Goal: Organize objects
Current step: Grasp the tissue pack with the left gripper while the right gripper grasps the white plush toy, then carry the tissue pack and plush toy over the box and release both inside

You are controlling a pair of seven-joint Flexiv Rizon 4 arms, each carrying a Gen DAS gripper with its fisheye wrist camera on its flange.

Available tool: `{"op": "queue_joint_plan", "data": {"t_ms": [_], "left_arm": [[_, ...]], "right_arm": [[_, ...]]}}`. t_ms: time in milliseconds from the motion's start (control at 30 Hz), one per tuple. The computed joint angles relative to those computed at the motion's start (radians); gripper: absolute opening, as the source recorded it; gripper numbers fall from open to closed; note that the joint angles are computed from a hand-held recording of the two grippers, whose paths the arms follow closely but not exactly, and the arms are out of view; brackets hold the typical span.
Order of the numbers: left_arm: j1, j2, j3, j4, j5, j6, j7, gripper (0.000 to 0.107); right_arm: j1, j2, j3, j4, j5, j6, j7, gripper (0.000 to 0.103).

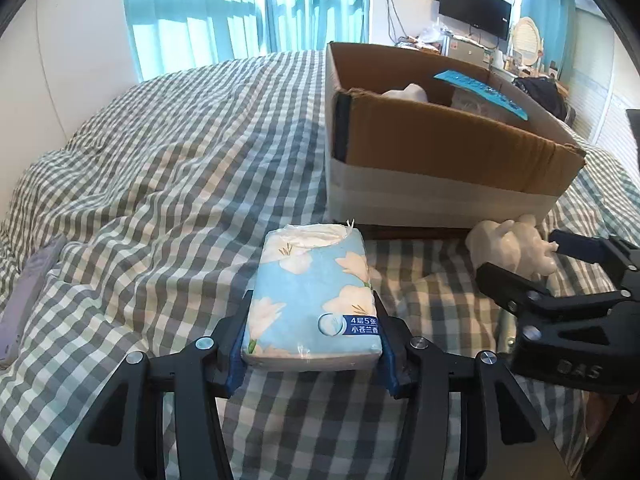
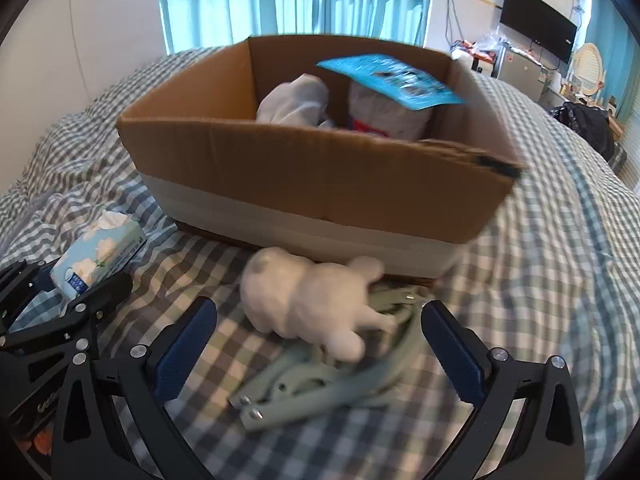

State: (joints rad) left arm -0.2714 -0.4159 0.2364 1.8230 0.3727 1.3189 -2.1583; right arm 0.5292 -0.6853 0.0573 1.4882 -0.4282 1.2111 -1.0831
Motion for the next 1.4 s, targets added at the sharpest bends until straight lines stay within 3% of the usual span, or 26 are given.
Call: {"op": "queue_joint_plan", "data": {"t_ms": [133, 267, 633, 1000, 1400], "left_arm": [[0.013, -0.004, -0.016, 0.007, -0.023, 0.003, 0.016, 0.052], [0.017, -0.007, -0.022, 0.011, -0.037, 0.006, 0.033, 0.052], [-0.017, 0.045, -0.015, 0.039, -0.014, -0.005, 0.014, 0.052], [-0.029, 0.143, -0.034, 0.051, 0.115, -0.005, -0.095, 0.052], [0.013, 0.181, -0.077, -0.003, 0.188, 0.008, -0.147, 0.052]], "right_arm": [[-0.003, -0.032, 0.021, -0.05, 0.013, -0.066, -0.025, 0.081], [-0.006, -0.022, 0.022, -0.036, 0.016, -0.062, -0.043, 0.064], [-0.02, 0.108, 0.028, 0.133, 0.023, 0.058, -0.052, 0.063], [-0.013, 0.252, -0.011, 0.311, -0.047, 0.18, 0.025, 0.063], [-0.031, 0.339, -0.046, 0.36, -0.15, 0.259, 0.113, 0.063]]}}
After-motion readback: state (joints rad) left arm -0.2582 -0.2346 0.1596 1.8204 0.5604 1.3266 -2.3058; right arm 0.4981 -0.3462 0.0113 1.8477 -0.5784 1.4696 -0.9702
